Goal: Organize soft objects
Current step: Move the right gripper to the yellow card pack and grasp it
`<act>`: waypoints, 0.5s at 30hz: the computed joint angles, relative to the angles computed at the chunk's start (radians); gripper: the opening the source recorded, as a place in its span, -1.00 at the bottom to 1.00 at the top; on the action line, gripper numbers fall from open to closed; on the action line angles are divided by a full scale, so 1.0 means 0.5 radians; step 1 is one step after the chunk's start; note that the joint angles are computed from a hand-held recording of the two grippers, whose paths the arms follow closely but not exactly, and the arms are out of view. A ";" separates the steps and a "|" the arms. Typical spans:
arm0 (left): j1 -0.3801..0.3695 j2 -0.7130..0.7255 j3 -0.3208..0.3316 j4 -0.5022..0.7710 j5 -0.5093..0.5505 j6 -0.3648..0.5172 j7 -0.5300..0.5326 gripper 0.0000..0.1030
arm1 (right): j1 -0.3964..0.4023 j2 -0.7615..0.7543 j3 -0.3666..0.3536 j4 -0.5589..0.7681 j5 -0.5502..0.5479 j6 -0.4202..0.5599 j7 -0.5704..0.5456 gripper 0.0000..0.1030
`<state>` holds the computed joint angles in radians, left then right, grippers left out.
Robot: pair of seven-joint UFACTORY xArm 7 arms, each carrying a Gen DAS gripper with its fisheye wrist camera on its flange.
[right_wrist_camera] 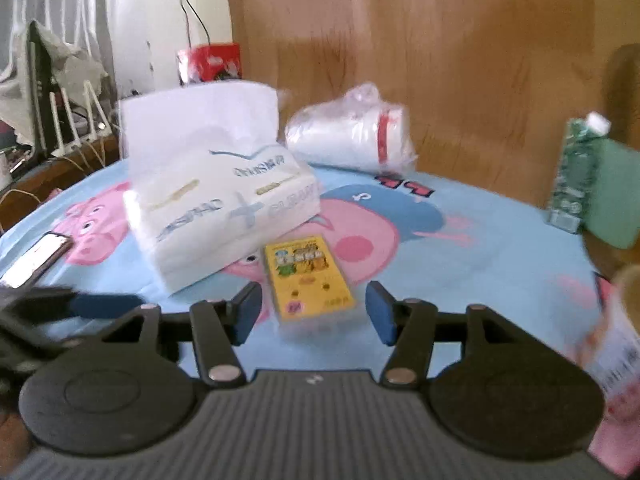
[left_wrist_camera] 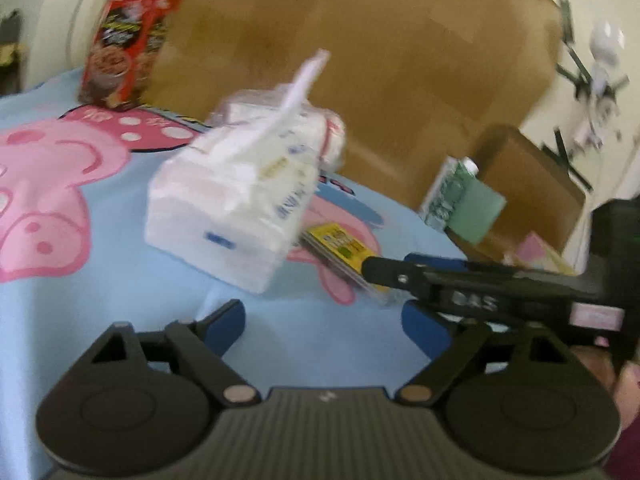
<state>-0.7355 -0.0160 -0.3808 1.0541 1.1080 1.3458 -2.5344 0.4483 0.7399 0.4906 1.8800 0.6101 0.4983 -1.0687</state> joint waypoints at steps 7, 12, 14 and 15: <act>0.006 0.006 0.008 -0.003 0.032 -0.061 0.048 0.89 | -0.039 -0.030 -0.016 -0.034 0.053 0.100 0.080 0.18; -0.017 0.007 0.000 -0.014 0.059 -0.011 -0.041 0.89 | -0.054 -0.023 -0.034 -0.004 0.049 0.178 0.060 0.14; -0.009 -0.037 0.001 -0.071 0.075 -0.046 -0.124 0.89 | -0.076 -0.038 -0.022 -0.030 0.071 0.189 0.011 0.15; -0.003 -0.048 -0.003 -0.086 0.075 -0.054 -0.150 0.89 | -0.091 -0.054 -0.013 -0.058 0.090 0.183 -0.021 0.14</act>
